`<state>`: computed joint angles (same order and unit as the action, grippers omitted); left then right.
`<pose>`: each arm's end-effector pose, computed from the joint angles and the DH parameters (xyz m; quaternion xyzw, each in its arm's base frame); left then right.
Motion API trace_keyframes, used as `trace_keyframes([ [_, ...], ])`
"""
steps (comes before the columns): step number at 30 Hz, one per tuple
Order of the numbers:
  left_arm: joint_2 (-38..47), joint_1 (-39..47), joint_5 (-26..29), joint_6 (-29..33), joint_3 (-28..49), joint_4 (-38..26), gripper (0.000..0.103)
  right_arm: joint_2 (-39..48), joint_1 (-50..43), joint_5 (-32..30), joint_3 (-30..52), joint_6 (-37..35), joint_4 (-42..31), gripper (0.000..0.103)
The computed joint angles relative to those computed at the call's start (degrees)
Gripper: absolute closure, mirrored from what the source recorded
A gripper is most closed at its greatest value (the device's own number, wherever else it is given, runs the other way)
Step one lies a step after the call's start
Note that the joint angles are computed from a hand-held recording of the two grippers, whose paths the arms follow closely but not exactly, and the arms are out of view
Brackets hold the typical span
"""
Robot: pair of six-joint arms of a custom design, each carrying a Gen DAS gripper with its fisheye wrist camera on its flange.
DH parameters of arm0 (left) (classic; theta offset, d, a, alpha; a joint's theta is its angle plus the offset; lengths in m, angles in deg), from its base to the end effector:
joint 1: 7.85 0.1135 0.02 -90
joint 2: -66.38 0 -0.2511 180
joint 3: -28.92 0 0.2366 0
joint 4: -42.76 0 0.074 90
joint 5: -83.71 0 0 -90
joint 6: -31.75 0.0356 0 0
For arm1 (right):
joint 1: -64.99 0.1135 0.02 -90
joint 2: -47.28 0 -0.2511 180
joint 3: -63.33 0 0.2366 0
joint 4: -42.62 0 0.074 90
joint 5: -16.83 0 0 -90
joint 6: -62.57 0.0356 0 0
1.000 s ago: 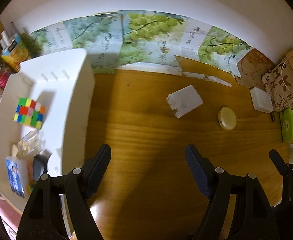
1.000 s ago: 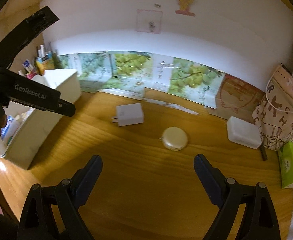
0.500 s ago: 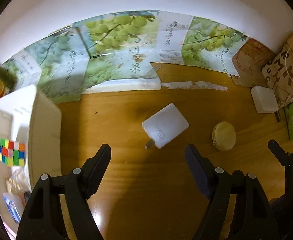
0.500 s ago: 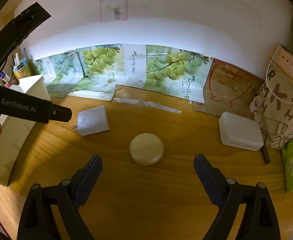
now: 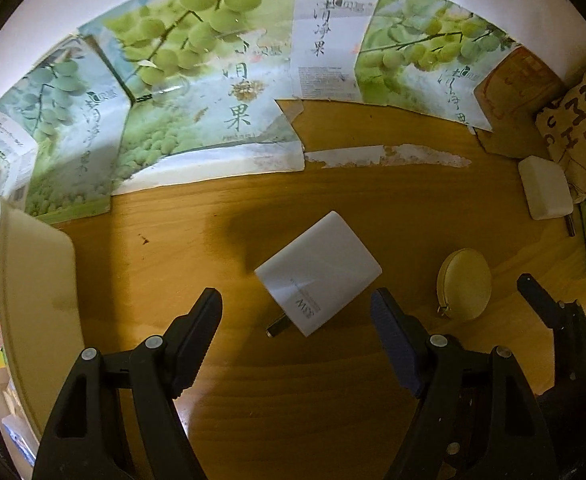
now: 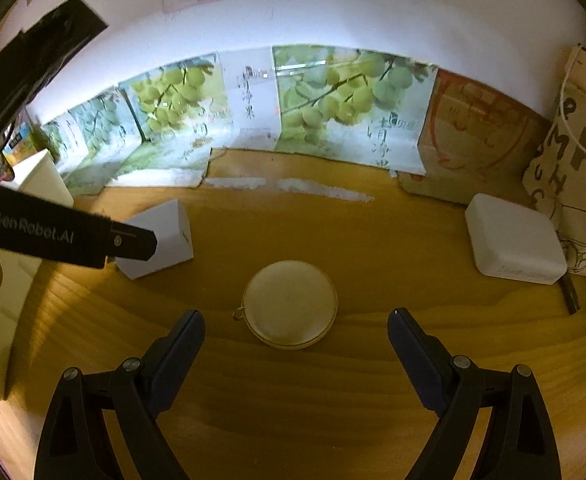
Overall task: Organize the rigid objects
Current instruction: 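Withdraw both tools from the tray toward the white charger and gold compact, then close the left gripper on the white charger while the right closes on the gold compact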
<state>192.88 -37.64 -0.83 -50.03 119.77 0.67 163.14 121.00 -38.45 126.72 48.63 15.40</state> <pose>0.3323 -0.1941 0.0705 0.3282 0.9374 -0.0665 0.0959 0.1801 0.2309 0.0502 0.1919 0.9314 -0.0423 0.3064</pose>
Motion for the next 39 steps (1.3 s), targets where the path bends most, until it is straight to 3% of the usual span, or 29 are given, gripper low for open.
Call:
trace_keyframes([
  [12,6.21,-0.93,1.01,-0.52,5.25,-1.56,0.024,4.56,-0.91,-0.80,1.89,-0.07,1.70,0.012],
  [27,7.31,-2.89,-0.28,-2.27,2.25,9.56,0.022,6.11,-0.78,1.03,1.42,-2.79,5.02,0.013],
  [31,7.75,-3.22,0.04,-3.26,3.80,9.80,0.023,6.61,-0.65,1.77,1.52,-2.70,5.63,0.013],
  [39,5.19,-2.22,0.75,-2.20,0.38,12.14,0.029,6.50,-0.24,2.80,1.45,-5.11,7.64,0.044],
])
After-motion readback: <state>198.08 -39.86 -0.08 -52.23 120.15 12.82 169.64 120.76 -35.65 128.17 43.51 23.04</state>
